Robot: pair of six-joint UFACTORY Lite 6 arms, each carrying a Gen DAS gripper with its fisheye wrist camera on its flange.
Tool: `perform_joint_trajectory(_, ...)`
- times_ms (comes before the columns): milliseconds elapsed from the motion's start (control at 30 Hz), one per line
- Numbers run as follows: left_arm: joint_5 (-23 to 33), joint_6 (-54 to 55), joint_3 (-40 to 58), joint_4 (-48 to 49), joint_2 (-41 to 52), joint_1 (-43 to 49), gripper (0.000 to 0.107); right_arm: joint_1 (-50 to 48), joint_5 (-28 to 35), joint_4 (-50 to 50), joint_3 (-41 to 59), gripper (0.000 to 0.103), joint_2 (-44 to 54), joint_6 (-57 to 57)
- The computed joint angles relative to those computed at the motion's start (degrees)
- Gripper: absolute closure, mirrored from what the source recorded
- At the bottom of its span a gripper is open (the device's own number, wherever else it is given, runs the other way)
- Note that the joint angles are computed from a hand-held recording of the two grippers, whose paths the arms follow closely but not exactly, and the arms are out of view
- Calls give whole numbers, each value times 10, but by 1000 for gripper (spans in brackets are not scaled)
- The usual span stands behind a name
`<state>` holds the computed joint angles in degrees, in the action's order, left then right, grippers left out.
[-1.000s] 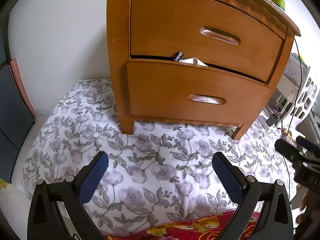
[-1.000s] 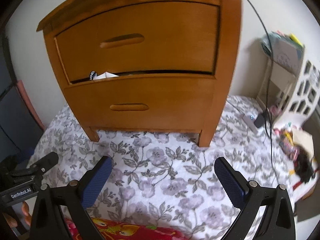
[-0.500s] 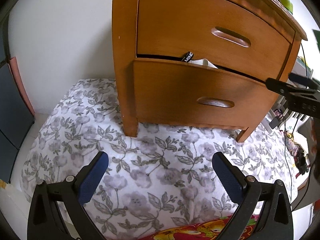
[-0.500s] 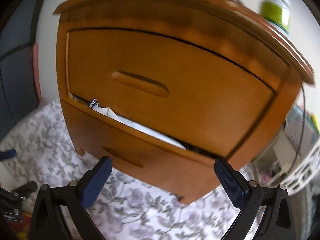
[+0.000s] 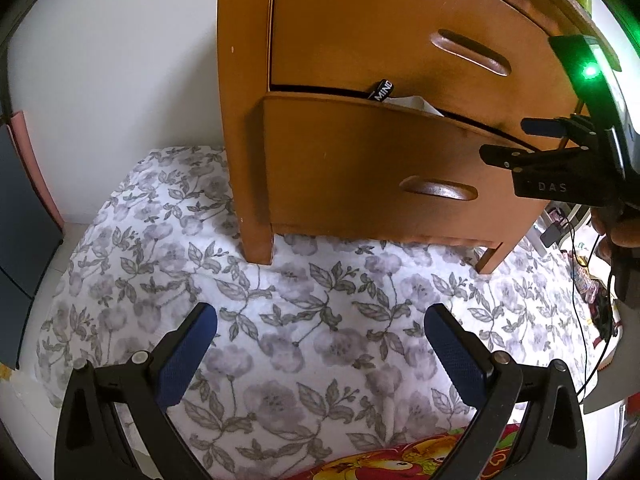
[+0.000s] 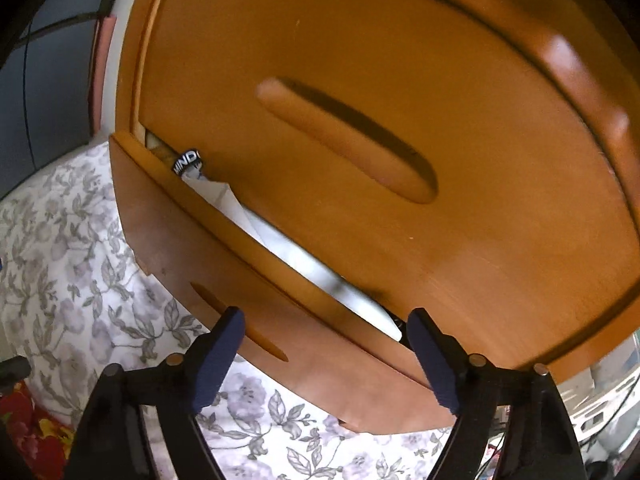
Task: Organize soft objects
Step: 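Hook the right tool on the lower drawer edge and pull it open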
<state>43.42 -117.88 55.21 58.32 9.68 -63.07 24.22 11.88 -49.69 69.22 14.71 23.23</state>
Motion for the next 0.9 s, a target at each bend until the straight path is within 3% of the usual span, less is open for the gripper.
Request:
perform_joint_trajectory(100, -12, -4, -4, 4, 3, 6, 4, -4, 4, 84, 19, 21, 21, -87)
perform_joint_trajectory(467, -50, -22, -23, 18, 1, 24, 4, -7, 49, 202, 76, 24, 59, -228)
perform_joint_trajectory(900, -84, -45, -40, 40, 0, 35, 4, -7, 91, 244, 104, 23, 68, -299)
